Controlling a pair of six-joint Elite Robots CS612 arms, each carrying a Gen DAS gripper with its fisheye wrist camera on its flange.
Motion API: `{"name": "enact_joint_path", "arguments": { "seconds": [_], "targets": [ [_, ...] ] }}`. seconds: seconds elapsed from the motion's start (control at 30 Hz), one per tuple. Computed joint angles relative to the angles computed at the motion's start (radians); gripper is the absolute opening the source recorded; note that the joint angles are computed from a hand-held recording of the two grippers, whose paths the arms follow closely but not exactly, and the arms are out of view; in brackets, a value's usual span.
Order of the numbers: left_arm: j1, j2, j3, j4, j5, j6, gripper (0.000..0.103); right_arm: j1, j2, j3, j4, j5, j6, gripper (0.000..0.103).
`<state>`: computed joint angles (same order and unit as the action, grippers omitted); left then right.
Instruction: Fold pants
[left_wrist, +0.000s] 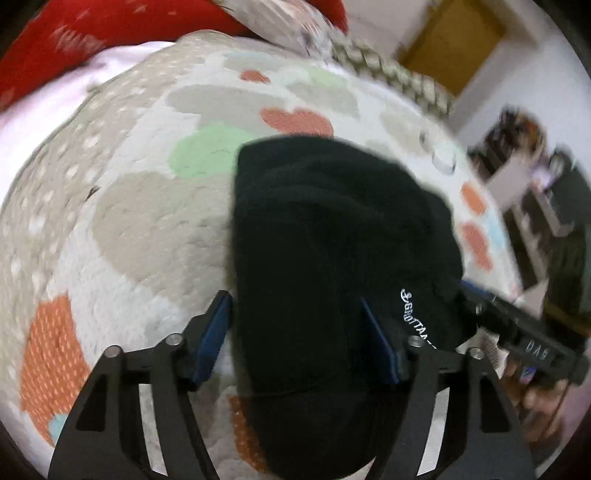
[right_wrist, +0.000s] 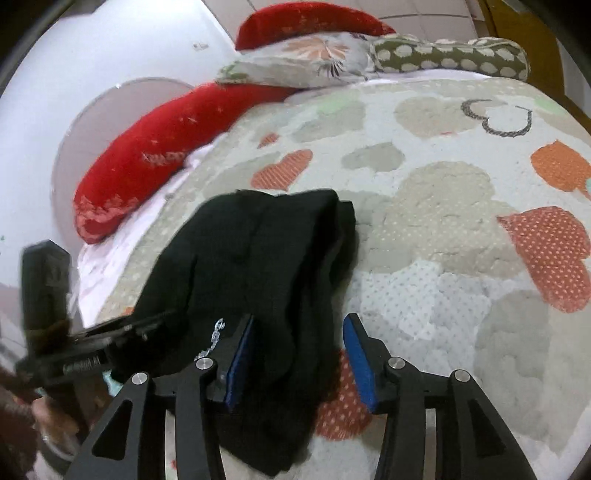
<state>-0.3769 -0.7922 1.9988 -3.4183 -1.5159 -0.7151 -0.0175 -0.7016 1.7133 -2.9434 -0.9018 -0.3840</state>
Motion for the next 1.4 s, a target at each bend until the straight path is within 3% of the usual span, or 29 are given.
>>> {"name": "enact_joint_path", "arguments": {
  "seconds": [0.17,0.3,0.47,0.57,0.63,0.73,0.8,0.97,1.17,1.2,1.23,1.27,1.33,1.4],
  "targets": [
    [-0.049,-0.058,0.055,-0.02,0.197,0.014,0.071,0.0,-0.038,0.031,-0.104,-0.007,-0.034,0.048],
    [-0.073,-0.061,0.041,0.004,0.272,0.028,0.071,0.027,-0.04,0.024,-0.141,-0.01,-0.068,0.048],
    [-0.077,-0.018,-0.023,0.114,0.253,0.0,0.071,0.069,0.001,-0.041,-0.096,-0.068,-0.084,0.048],
    [-0.093,-0.004,-0.034,0.121,0.3,0.013,0.073,0.089,0.025,-0.067,-0.082,-0.187,-0.115,0.051],
    [-0.095,0.004,-0.047,0.133,0.305,0.027,0.08,0.082,0.042,-0.08,-0.076,-0.182,-0.099,0.065],
    [-0.098,0.014,-0.058,0.14,0.315,0.04,0.083,0.067,0.062,-0.104,-0.034,-0.145,-0.048,0.074],
    [-0.096,0.014,-0.053,0.123,0.309,0.037,0.083,0.061,0.063,-0.105,-0.026,-0.119,-0.039,0.073],
    [-0.083,0.001,-0.031,0.104,0.258,0.001,0.083,0.063,0.031,-0.068,-0.076,-0.142,-0.049,0.073],
    [-0.103,-0.029,0.014,0.089,0.333,-0.012,0.083,0.053,-0.005,0.01,-0.161,-0.121,-0.053,0.073],
    [-0.108,-0.035,0.021,0.087,0.349,-0.014,0.083,0.053,-0.008,0.019,-0.164,-0.12,-0.065,0.069],
    [-0.112,-0.039,0.026,0.083,0.359,-0.016,0.083,0.057,-0.009,0.025,-0.156,-0.136,-0.086,0.059],
    [-0.115,-0.042,0.03,0.08,0.367,-0.019,0.083,0.064,-0.009,0.027,-0.143,-0.163,-0.105,0.054],
    [-0.126,-0.051,0.039,0.083,0.402,-0.025,0.083,0.077,-0.002,0.032,-0.165,-0.219,-0.11,0.054],
    [-0.14,-0.059,0.049,0.084,0.456,-0.029,0.083,0.074,-0.009,0.044,-0.184,-0.211,-0.1,0.054]
  ]
}}
